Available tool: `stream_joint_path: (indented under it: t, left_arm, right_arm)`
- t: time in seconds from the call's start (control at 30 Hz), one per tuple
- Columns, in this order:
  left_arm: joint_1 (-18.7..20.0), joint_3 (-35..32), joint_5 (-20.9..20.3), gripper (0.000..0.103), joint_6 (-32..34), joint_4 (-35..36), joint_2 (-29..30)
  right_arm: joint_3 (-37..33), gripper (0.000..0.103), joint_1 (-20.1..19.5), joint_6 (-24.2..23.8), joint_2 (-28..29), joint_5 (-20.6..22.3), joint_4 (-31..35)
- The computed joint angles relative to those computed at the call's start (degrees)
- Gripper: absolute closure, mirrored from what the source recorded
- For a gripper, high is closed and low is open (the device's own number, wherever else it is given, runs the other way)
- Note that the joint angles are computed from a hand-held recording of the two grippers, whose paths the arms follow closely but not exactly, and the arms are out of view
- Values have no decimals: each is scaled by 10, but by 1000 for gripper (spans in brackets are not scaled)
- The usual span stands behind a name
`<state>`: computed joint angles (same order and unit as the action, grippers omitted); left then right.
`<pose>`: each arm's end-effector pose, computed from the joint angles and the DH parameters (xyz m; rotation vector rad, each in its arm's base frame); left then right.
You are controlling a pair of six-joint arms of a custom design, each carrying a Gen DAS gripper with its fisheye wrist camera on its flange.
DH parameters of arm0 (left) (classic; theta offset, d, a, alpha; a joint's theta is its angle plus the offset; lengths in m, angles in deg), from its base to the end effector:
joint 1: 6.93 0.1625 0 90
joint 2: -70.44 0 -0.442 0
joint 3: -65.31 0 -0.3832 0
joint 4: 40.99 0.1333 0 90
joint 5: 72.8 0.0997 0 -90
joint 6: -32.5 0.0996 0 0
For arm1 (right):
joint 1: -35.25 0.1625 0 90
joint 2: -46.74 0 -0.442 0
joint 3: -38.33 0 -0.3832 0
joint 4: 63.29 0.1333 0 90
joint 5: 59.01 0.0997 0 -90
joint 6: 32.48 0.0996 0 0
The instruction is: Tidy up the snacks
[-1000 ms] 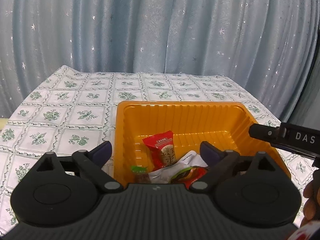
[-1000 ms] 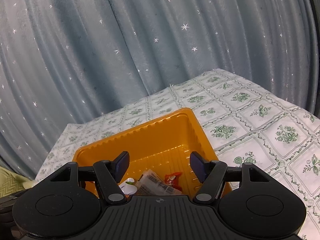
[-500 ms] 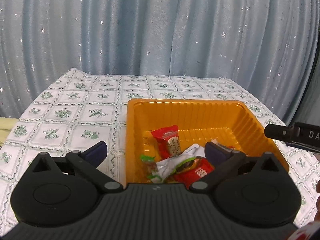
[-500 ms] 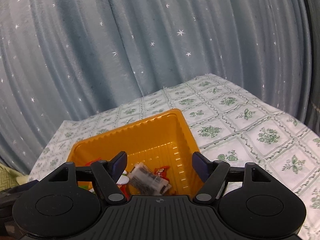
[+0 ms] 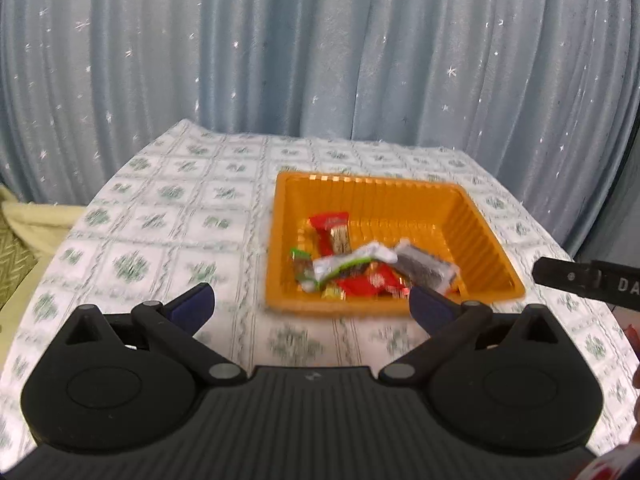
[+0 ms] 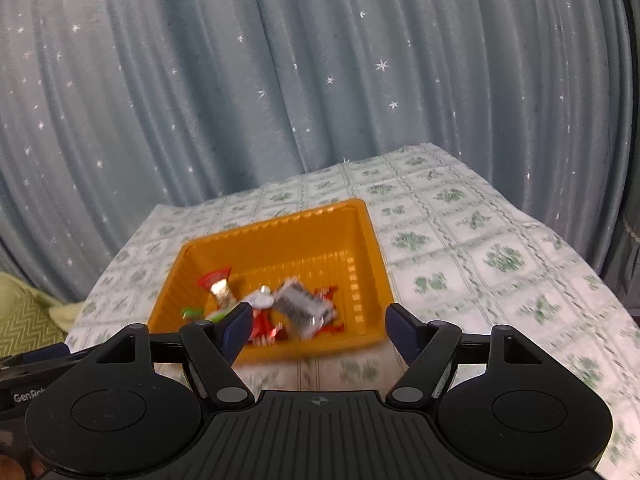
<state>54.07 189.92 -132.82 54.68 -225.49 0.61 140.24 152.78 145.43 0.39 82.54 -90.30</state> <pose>-0.0848 -0.5306 0.2617 0.8646 2.3671 -0.9444 0.2933 -0.4432 0.0491 -0.0457 -2.1773 1.4361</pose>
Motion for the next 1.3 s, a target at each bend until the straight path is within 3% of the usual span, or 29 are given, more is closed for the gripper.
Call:
stream_joint_path:
  t: [0.37,0.63,0.93,1.3]
  left_arm:
    - [-84,107,83,0,-98,125,-178]
    - [-165,154,124,0,-196,278,-315]
    - [-252,170,157,0,-307,443,-433]
    - [-306,168,179,0,-383,595,-521]
  right_arm:
    - [42,29,100,145,-13,82,104]
    - [27,28,177,250,-4,134,216]
    - [-9,27,245,340,26,159,340]
    - [-45,27,295,481,81,151,480]
